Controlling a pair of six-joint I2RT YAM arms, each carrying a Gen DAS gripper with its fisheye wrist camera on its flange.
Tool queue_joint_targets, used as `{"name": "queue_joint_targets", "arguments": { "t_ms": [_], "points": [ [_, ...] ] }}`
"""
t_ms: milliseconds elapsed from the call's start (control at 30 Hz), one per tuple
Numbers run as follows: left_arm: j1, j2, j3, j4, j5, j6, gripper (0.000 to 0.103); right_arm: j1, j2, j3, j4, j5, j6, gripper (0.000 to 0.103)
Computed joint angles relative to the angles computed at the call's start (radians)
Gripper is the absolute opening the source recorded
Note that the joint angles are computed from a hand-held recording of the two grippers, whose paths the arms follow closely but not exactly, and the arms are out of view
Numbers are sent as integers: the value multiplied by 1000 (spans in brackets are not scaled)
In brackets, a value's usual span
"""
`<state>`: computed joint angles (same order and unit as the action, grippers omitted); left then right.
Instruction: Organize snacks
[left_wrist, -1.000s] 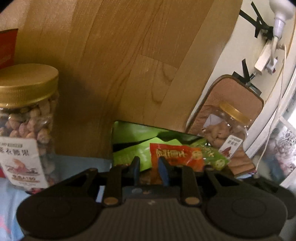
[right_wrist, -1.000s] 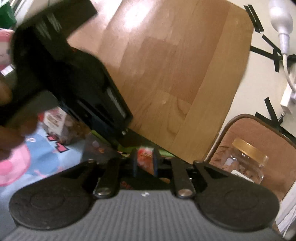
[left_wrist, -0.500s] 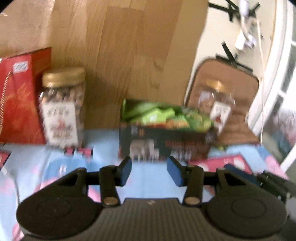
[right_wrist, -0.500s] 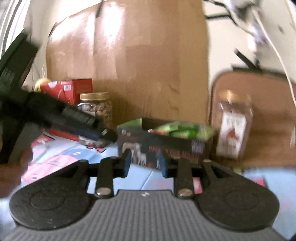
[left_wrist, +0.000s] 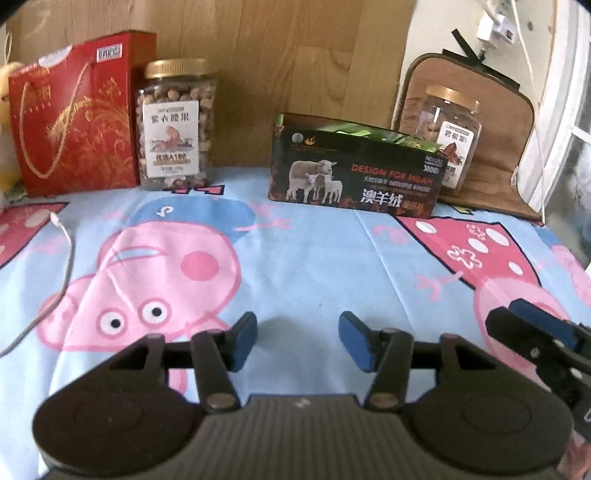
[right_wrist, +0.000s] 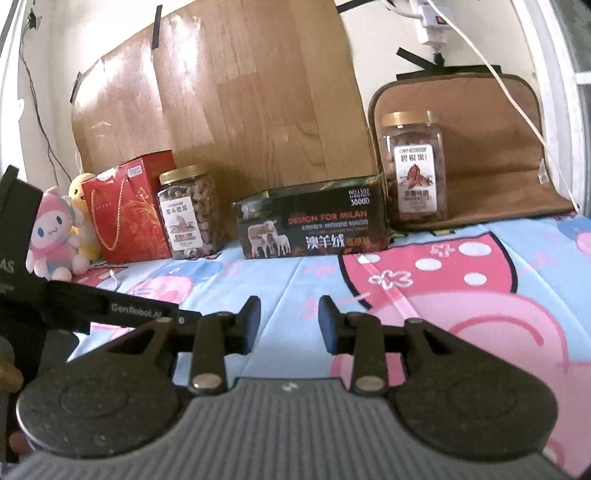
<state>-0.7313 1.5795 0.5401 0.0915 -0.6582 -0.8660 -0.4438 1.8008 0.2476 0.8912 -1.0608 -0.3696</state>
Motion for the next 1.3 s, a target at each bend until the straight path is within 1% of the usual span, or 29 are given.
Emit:
{"name": "queue_joint_targets", "arguments": {
  "t_ms": [33, 100, 133, 167, 233, 267, 300, 367, 467, 567, 833, 1033, 1300],
  "points": [
    [-14, 5, -1, -5, -16, -8, 53, -4, -2, -4, -3, -1, 2, 39],
    [-36, 28, 5, -11, -45, -19, 58, -21, 7, -17, 37, -15, 27, 44],
    [-52, 43, 9, -14, -73, -21, 60, -30, 12, -23, 48, -22, 35, 45],
    [-71, 67, 20, -27, -104, -27, 64, -34, 15, -20, 46, -26, 41, 45],
    [-92, 80, 29, -36, -127, -24, 73, -36, 20, -10, 38, -27, 57, 46],
    [-99, 82, 31, -38, -139, -27, 85, -38, 22, -6, 34, -28, 63, 49],
    [-103, 82, 32, -43, -150, -33, 90, -40, 24, -7, 33, -29, 66, 50],
    [-99, 76, 24, -35, -146, -41, 90, -42, 26, -7, 38, -33, 71, 54],
    [-78, 66, 13, -27, -117, -53, 91, -46, 29, -16, 54, -39, 73, 57],
    [-71, 61, 0, -8, -108, -49, 93, -49, 37, -17, 72, -40, 94, 59],
    [-91, 68, 7, -18, -141, -58, 95, -60, 47, -18, 98, -50, 113, 61],
    [-107, 68, 6, -21, -169, -64, 97, -72, 60, -25, 141, -64, 136, 62],
    [-128, 63, -9, 9, -200, -52, 101, -80, 72, -33, 184, -69, 162, 64]
  ]
}}
